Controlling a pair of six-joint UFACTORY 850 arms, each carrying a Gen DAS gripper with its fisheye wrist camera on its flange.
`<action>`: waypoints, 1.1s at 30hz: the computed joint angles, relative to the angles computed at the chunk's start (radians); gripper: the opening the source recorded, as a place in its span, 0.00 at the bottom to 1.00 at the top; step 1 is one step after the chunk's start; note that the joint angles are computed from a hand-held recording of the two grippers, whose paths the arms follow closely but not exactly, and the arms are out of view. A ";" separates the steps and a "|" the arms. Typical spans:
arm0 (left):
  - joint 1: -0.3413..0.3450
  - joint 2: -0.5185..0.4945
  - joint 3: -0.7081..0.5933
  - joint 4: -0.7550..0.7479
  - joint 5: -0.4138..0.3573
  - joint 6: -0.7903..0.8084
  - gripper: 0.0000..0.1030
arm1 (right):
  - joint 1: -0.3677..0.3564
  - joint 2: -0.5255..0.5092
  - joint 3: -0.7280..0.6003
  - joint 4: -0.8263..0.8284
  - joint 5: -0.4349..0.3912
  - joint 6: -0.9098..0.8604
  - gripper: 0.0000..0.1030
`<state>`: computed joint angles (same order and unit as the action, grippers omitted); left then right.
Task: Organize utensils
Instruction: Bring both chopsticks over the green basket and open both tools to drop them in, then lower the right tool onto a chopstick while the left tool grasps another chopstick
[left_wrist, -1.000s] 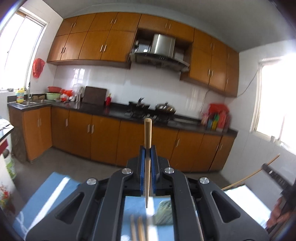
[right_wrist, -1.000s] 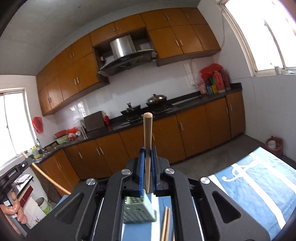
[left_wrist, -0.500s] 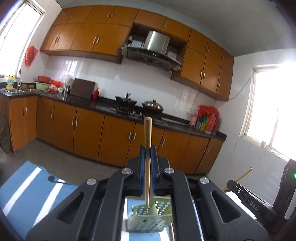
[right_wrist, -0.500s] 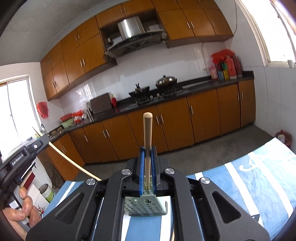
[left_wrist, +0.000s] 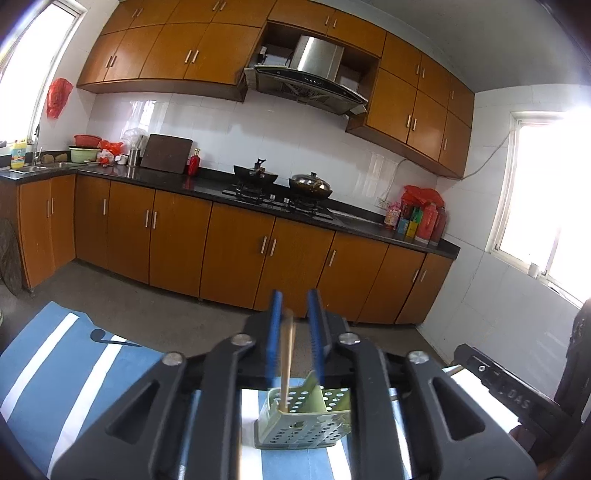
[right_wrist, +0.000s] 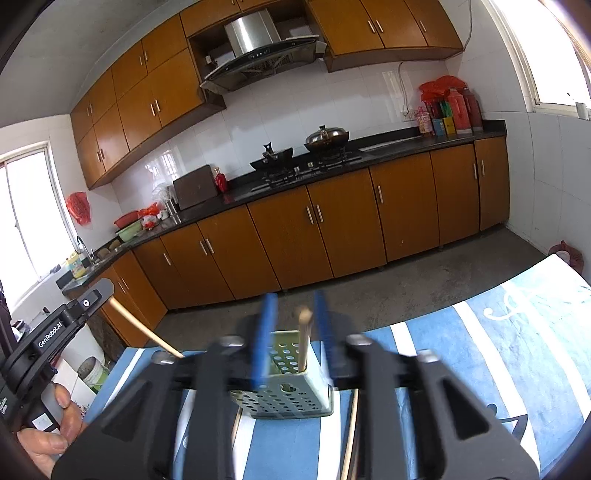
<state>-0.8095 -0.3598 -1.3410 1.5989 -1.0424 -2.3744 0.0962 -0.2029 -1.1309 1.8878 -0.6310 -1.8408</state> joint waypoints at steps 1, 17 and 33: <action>-0.004 0.008 0.009 0.000 -0.008 -0.006 0.22 | -0.005 0.009 0.008 0.006 -0.002 -0.009 0.37; -0.082 0.149 0.276 -0.300 -0.018 0.052 0.37 | -0.102 -0.045 0.083 -0.285 0.163 0.171 0.31; -0.076 0.106 0.402 -0.435 0.271 0.007 0.37 | -0.003 -0.127 0.173 -0.467 0.251 0.204 0.15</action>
